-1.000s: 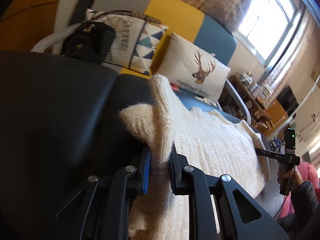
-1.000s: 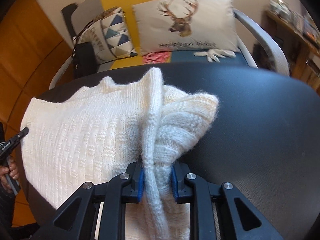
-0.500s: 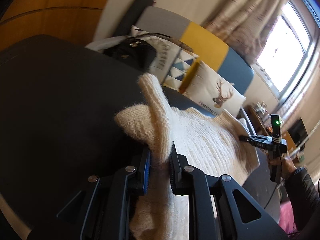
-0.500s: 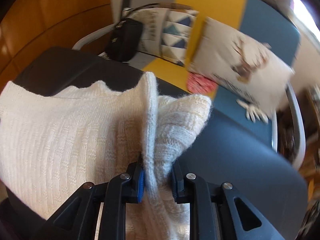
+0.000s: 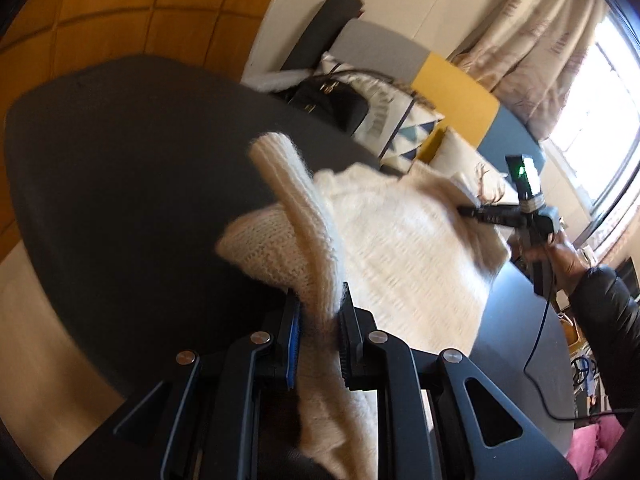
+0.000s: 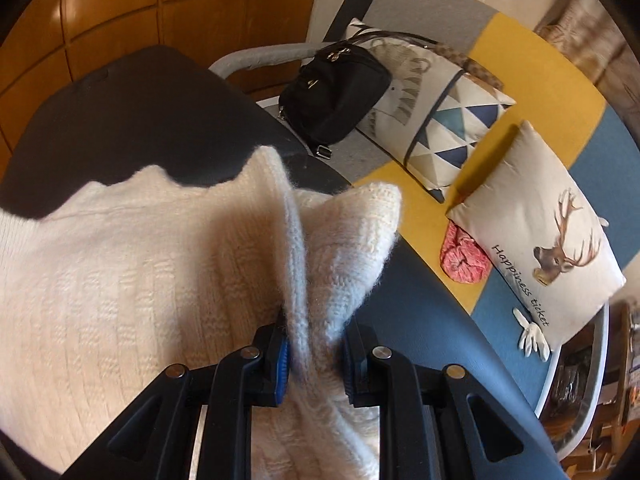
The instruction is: Fold clothes
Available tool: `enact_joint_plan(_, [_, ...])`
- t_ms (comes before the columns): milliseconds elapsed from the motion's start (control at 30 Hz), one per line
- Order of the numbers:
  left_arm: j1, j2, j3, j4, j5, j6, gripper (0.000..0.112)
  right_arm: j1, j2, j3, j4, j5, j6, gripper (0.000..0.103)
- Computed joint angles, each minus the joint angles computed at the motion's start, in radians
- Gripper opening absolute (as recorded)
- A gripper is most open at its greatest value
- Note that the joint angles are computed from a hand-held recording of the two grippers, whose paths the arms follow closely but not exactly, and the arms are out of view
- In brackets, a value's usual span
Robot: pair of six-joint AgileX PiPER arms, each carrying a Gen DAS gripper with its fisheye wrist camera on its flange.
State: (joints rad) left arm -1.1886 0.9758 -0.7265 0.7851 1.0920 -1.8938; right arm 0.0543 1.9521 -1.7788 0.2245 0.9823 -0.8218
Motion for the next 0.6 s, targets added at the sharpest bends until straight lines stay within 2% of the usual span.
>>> enact_joint_plan(100, [0.0, 0.001, 0.018, -0.044, -0.009, -0.002, 0.016, 0.031, 0.045, -0.059, -0.048, 0.015, 0.06, 0.022])
enact_joint_plan(167, [0.005, 0.006, 0.022, -0.072, -0.014, 0.006, 0.017, 0.026, 0.109, -0.151, -0.04, 0.087, 0.111, 0.025])
enact_joint_plan(200, [0.008, 0.009, 0.024, -0.086, -0.016, 0.01, 0.017, 0.021, 0.139, -0.196, -0.034, 0.119, 0.139, 0.03])
enact_joint_plan(333, [0.005, -0.016, 0.037, -0.118, -0.022, 0.039, 0.019, -0.068, 0.174, -0.277, 0.107, 0.186, 0.225, 0.03])
enact_joint_plan(467, [0.009, -0.043, 0.039, -0.156, -0.017, 0.079, 0.019, -0.122, 0.072, -0.139, 0.184, 0.081, 0.184, 0.03])
enact_joint_plan(567, [0.004, -0.045, 0.031, -0.177, 0.0, 0.095, 0.021, -0.142, 0.019, -0.054, 0.281, 0.073, 0.063, 0.03])
enact_joint_plan(600, [-0.003, -0.044, 0.028, -0.181, 0.009, 0.095, 0.022, -0.13, 0.007, -0.025, 0.272, 0.062, 0.036, 0.03])
